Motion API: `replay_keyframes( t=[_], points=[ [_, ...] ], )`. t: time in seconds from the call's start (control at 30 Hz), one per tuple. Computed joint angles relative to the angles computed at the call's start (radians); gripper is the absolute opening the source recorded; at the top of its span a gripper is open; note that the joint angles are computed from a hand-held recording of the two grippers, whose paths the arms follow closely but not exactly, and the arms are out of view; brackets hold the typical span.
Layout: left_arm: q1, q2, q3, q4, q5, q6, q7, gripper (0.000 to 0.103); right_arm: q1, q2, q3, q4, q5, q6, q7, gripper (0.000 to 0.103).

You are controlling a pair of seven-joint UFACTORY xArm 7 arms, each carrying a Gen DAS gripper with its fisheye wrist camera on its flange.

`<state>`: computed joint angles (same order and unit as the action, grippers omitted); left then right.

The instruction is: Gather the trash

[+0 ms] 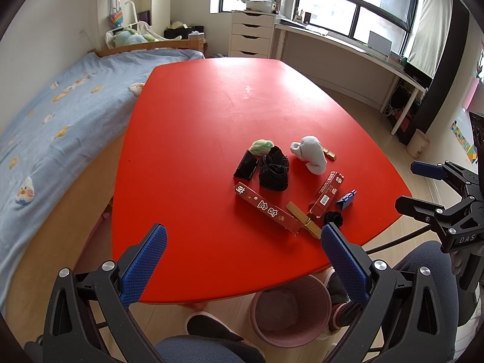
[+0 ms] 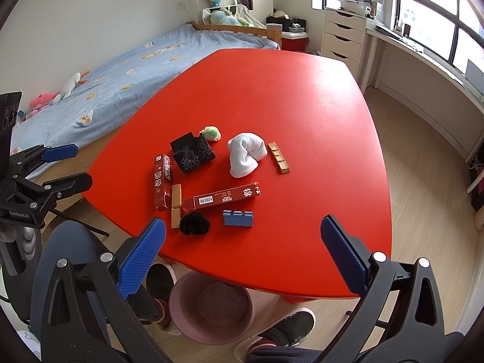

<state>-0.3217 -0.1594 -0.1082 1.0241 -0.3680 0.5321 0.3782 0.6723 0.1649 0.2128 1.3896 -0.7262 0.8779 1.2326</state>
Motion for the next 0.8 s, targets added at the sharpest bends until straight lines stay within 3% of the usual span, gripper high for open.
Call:
replay_keyframes(
  t=[0.53,0.8],
  points=[
    [0.0,0.015,-0.003,0.01,-0.001,0.012,-0.018,0.097,-0.004,-0.004,0.003,-0.029,-0.001,-0.013,0.021,0.1],
    [0.013,0.09,-0.021,0.095,0.043,0.079,-0.126,0.097,-0.013,0.024,-0.01,0.001,0.026,-0.011,-0.016,0.1]
  ],
)
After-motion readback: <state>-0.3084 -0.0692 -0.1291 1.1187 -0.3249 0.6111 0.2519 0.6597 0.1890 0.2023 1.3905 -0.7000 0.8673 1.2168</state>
